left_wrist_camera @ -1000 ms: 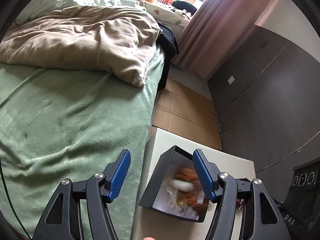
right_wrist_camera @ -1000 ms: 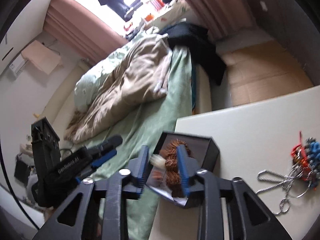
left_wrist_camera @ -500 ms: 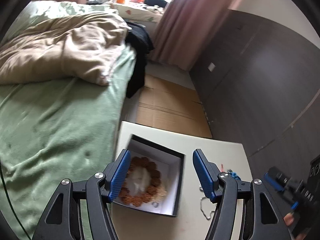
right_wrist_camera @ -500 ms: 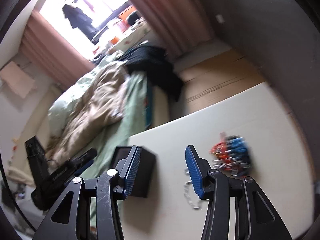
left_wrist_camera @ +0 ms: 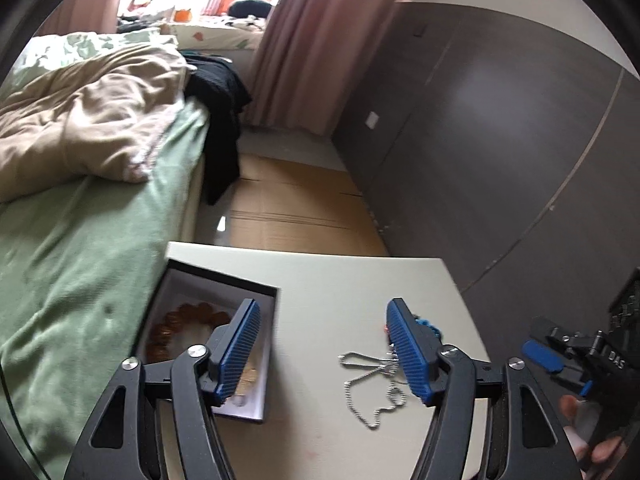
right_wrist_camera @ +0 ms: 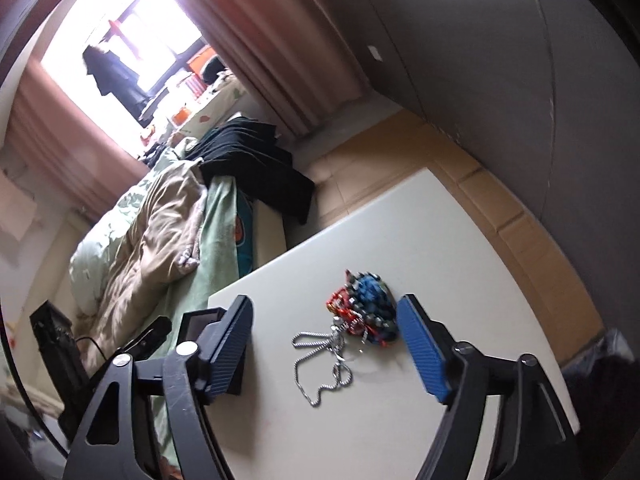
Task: Organize jewelry
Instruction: 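Move both open tools back over the remaining jewelry pile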
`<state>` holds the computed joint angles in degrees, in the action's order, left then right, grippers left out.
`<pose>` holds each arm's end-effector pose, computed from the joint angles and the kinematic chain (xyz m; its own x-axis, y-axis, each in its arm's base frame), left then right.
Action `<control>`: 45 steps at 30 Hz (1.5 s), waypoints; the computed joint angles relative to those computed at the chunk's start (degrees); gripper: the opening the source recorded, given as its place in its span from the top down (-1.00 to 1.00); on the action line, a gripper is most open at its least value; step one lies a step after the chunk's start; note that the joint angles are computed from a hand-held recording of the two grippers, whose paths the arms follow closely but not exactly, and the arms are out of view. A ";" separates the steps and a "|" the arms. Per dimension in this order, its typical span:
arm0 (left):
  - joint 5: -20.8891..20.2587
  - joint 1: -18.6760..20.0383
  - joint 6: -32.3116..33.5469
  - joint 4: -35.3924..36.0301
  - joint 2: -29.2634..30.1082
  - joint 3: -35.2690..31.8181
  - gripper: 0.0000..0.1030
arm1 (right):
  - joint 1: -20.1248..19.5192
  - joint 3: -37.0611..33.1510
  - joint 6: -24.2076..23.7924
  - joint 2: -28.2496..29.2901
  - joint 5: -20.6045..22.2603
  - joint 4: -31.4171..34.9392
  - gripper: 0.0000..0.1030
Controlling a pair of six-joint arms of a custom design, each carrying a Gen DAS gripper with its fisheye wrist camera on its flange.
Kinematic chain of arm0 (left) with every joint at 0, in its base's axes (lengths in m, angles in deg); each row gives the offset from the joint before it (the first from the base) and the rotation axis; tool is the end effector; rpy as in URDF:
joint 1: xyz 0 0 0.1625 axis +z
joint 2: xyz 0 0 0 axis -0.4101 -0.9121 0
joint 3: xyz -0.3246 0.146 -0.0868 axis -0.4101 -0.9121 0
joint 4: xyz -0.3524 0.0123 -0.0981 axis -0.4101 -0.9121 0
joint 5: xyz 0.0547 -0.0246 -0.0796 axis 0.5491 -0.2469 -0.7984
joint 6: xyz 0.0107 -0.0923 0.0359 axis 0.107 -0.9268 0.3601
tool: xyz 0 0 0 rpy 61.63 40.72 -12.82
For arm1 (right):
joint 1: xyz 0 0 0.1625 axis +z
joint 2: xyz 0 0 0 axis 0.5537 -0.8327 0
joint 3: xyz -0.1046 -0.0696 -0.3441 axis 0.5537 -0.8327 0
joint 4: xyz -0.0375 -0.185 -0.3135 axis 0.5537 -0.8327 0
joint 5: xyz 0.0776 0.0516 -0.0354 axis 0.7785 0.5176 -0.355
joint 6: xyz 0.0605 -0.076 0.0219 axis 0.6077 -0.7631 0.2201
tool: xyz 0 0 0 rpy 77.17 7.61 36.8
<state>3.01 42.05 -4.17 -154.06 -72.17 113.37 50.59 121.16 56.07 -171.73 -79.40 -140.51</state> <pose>-0.3676 -0.3453 0.1079 -0.9039 -0.1864 -0.3851 0.1885 0.6346 -0.7495 0.0882 -0.4003 0.3934 -0.9585 -0.1742 0.2258 -0.2650 0.8367 -0.4794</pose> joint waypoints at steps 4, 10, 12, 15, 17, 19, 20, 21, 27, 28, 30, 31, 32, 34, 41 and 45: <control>-0.59 0.19 2.14 -2.08 2.24 -1.49 -0.98 | -1.79 0.95 1.18 -0.90 0.18 0.13 -0.92; -1.55 0.31 4.30 -3.88 4.70 -2.85 -0.99 | -3.40 2.12 1.84 -1.98 -1.78 -2.47 -1.00; -1.62 0.15 6.18 -6.95 5.37 -2.46 -0.99 | -3.84 2.66 1.38 -2.52 -3.11 -4.56 -1.00; -1.20 -0.09 7.81 -9.44 6.49 -2.59 -0.99 | -4.53 3.49 0.33 -3.31 -5.04 -8.42 -1.00; -0.92 -0.13 7.89 -9.06 7.23 -3.20 -0.99 | -5.54 2.99 -0.06 -4.01 -4.31 -7.55 -1.00; -1.27 0.04 8.40 -9.72 8.05 -3.66 -0.99 | -6.99 1.86 0.10 -4.58 -2.49 -5.26 -1.00; -1.96 0.30 9.43 -11.15 8.52 -3.74 -0.99 | -7.55 1.16 0.21 -4.52 -1.66 -4.12 -1.00; -2.68 0.61 10.20 -11.90 8.99 -4.02 -0.99 | -8.03 0.42 0.28 -4.39 -0.97 -2.96 -1.00; -4.71 1.80 13.08 -12.63 12.20 -6.82 -0.99 | -8.64 -0.02 -0.18 -4.60 -0.25 -2.70 -1.00; -5.08 2.08 13.58 -12.37 12.73 -7.39 -0.99 | -8.72 -0.23 0.06 -4.47 -0.24 -2.56 -1.00; -6.24 2.81 13.84 -11.69 13.50 -8.27 -0.99 | -8.78 -0.72 1.14 -4.03 -0.46 -2.06 -1.00; -6.83 3.19 13.66 -11.21 13.89 -8.69 -0.99 | -8.79 -0.85 1.49 -3.86 -0.75 -2.02 -1.00; -7.34 3.54 13.73 -10.50 14.35 -9.17 -0.99 | -8.80 -1.06 1.99 -3.59 -1.21 -2.07 -1.00; -8.88 4.21 15.29 -8.49 15.07 -10.45 -0.99 | -8.88 -1.50 2.74 -3.07 -2.00 -1.91 -1.00; -11.67 5.10 20.04 -6.36 18.13 -12.94 -0.82 | -9.71 -3.87 4.86 -0.63 -2.92 0.84 -1.00; -13.43 5.58 23.63 -6.45 20.94 -15.21 -0.43 | -10.08 -4.66 5.84 0.01 -2.20 2.30 -1.00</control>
